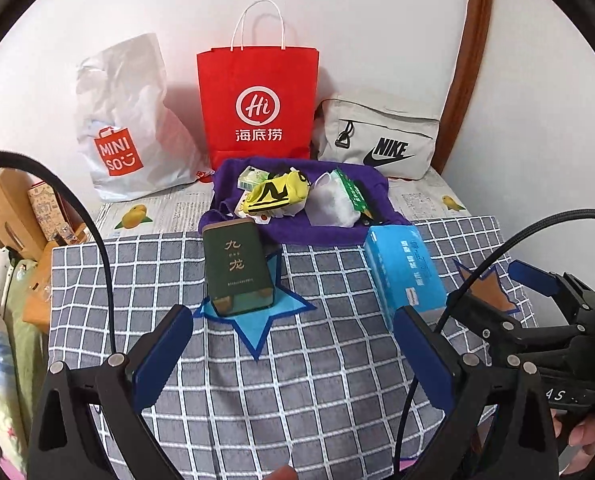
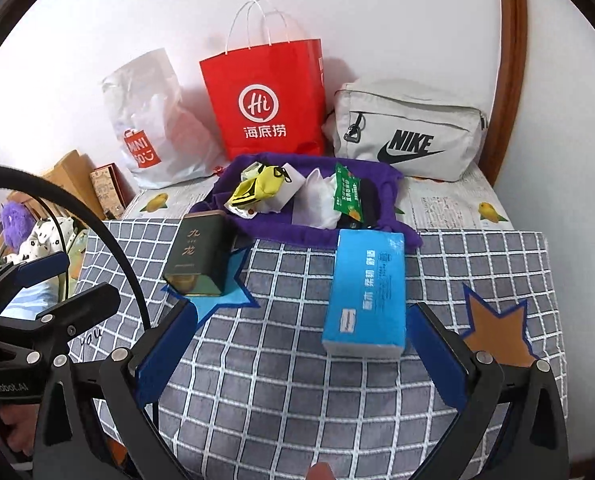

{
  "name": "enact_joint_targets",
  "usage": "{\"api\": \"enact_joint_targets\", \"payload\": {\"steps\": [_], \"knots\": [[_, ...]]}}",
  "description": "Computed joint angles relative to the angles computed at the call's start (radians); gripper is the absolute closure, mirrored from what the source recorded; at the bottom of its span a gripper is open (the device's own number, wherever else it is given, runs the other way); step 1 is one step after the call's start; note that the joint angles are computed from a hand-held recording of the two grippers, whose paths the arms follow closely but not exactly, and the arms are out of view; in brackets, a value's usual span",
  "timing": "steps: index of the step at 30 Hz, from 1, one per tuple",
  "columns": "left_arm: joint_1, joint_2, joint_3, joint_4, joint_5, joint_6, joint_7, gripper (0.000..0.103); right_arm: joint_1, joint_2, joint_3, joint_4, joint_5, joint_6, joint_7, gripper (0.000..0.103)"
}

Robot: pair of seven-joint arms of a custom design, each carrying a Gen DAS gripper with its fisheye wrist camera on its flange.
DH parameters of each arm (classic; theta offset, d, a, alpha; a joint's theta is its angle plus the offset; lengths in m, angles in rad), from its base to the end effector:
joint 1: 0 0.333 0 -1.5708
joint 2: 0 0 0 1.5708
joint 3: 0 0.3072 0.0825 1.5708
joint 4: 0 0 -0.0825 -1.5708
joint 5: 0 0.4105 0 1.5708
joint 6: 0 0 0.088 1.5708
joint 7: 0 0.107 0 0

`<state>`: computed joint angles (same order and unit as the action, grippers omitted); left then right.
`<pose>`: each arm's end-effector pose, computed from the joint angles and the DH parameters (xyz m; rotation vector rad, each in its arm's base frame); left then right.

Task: Organize soft objects

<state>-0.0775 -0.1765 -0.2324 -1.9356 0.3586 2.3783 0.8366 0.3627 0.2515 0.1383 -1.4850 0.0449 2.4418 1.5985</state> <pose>0.5518 -0.1827 0.6159 -2.0086 1.5885 -0.6532 0.6291 0.3306 0.6007 -2.0782 1.3293 -0.3739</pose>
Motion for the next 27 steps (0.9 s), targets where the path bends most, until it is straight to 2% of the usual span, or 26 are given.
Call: {"api": "enact_joint_targets", "payload": {"steps": [12,27], "knots": [[0.008,-0.087,-0.029,-0.072,0.003,0.009,-0.037,0.002,0.005,-0.125,-0.009,-0.140,-0.032,0.049,0.046,0.000],[0.012,-0.101,-0.041,-0.080,-0.002,-0.001,-0.026,0.002,0.008,-0.139,-0.012,-0.151,-0.055,0.038,0.071,0.000]]}}
